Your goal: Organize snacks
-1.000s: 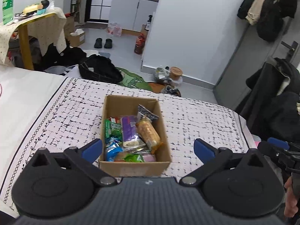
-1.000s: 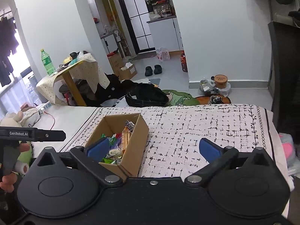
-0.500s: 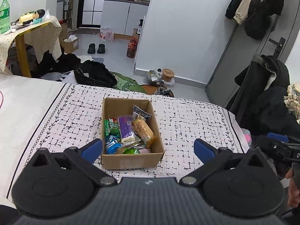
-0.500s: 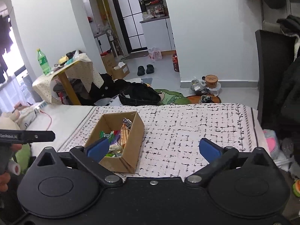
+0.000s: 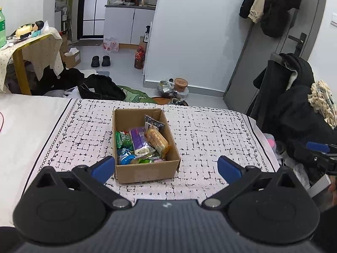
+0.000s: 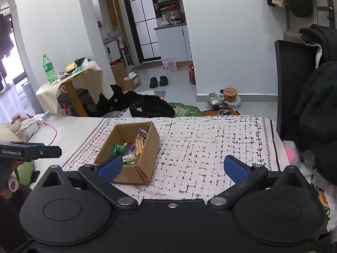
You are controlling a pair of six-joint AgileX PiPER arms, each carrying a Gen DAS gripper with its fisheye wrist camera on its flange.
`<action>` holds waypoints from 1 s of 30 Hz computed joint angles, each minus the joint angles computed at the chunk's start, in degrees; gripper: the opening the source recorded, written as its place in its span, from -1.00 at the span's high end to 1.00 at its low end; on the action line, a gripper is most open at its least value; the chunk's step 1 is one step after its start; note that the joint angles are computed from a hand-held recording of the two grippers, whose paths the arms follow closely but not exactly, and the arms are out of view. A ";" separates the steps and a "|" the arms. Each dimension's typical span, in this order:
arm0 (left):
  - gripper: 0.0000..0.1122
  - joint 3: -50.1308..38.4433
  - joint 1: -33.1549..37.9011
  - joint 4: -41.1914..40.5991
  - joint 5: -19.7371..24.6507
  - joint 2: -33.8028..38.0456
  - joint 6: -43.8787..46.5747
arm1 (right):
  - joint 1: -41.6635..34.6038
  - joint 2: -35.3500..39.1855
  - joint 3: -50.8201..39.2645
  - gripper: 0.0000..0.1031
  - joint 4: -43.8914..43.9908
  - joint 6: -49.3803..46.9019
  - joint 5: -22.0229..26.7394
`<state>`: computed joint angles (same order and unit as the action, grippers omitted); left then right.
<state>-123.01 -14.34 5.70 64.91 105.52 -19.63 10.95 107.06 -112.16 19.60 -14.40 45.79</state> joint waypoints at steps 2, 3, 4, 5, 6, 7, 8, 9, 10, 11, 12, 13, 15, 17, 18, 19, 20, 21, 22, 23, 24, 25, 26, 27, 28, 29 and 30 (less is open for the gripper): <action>-0.83 1.79 -0.02 -0.35 -0.63 -1.04 0.06 | 0.28 -0.85 1.06 -1.00 -0.15 0.05 -0.44; -0.83 2.54 -0.16 -0.39 -1.03 -1.49 0.14 | 0.53 -1.32 1.75 -1.00 -0.52 0.18 -0.90; -0.83 3.14 -0.21 -0.48 -1.35 -1.85 0.34 | 0.76 -1.58 2.09 -1.00 -0.87 0.22 -1.14; -0.83 3.94 -0.26 -0.60 -1.76 -2.31 0.60 | 0.89 -1.99 2.72 -1.00 -0.84 0.01 -1.39; -0.83 4.71 -0.29 -0.80 -2.13 -2.77 0.84 | 1.10 -2.23 3.02 -1.00 -0.89 -0.03 -1.56; -0.83 5.12 -0.21 -1.15 -2.34 -2.99 1.21 | 1.34 -2.50 3.38 -1.00 -0.91 -0.07 -1.74; -0.83 5.41 -0.10 -1.46 -2.41 -3.16 1.62 | 1.55 -2.78 3.73 -1.00 -0.90 -0.16 -1.90; -0.83 6.00 -0.08 -1.50 -2.70 -3.52 1.73 | 1.80 -2.88 3.81 -1.00 -0.97 -0.27 -2.04; -0.83 6.05 -0.16 -1.35 -2.83 -3.52 1.48 | 2.06 -3.22 4.37 -1.00 -1.22 -0.36 -2.43; -0.83 6.90 -0.10 -1.43 -3.37 -3.99 1.49 | 2.37 -3.49 4.71 -1.00 -1.65 -0.18 -2.67; -0.83 7.60 -0.01 -1.67 -3.85 -4.39 1.65 | 2.64 -3.53 4.70 -1.00 -1.94 0.00 -2.78; -0.83 7.85 0.09 -1.88 -3.94 -4.56 1.87 | 2.86 -3.60 4.76 -1.00 -1.97 -0.01 -2.86; -0.83 8.24 0.15 -2.08 -4.03 -4.82 2.46 | 3.22 -3.80 5.02 -1.00 -1.79 -0.30 -3.17; -0.83 8.77 0.25 -2.42 -4.29 -5.18 3.11 | 3.65 -3.90 5.04 -1.00 -2.32 0.01 -3.18; -0.83 8.96 0.38 -2.65 -4.36 -5.37 3.29 | 3.83 -4.04 5.25 -1.00 -2.83 0.43 -3.42; -0.83 9.11 0.52 -2.94 -4.42 -5.51 3.40 | 3.80 -4.06 5.22 -1.00 -2.95 0.63 -3.46; -0.83 9.25 0.59 -3.05 -4.52 -5.59 3.36 | 3.79 -4.17 5.36 -1.00 -2.72 0.64 -3.44; -0.83 9.47 0.62 -3.07 -4.63 -5.72 3.34 | 3.77 -4.36 5.70 -1.00 -2.48 0.61 -3.54; -0.83 9.58 0.64 -3.17 -4.66 -5.79 3.55 | 3.81 -4.56 5.97 -1.00 -2.62 0.79 -3.66; -0.83 9.65 0.72 -3.38 -4.63 -5.85 3.91 | 3.87 -4.75 6.24 -1.00 -2.87 1.00 -3.82; -0.83 9.94 0.87 -3.68 -4.75 -6.05 4.30 | 3.88 -4.97 6.64 -1.00 -2.89 1.05 -4.05; -0.83 10.32 1.01 -4.10 -5.00 -6.26 4.80 | 3.87 -5.11 6.78 -1.00 -2.90 1.22 -4.08; -0.83 10.39 1.07 -4.46 -5.03 -6.30 5.23 | 3.98 -5.04 6.70 -1.00 -3.12 1.58 -4.08; -0.83 10.26 1.12 -4.70 -4.91 -6.21 5.56 | 4.05 -4.91 6.39 -1.00 -3.40 1.98 -3.95; -0.83 10.35 1.15 -4.86 -4.98 -6.25 5.80 | 4.16 -5.04 6.61 -1.00 -3.67 2.29 -4.15; -0.83 10.66 1.13 -4.94 -5.17 -6.42 5.92 | 4.15 -5.11 6.75 -1.00 -3.73 2.35 -4.29; -0.83 10.77 1.04 -4.96 -5.27 -6.48 5.97 | 4.19 -5.12 6.73 -1.00 -3.91 2.56 -4.29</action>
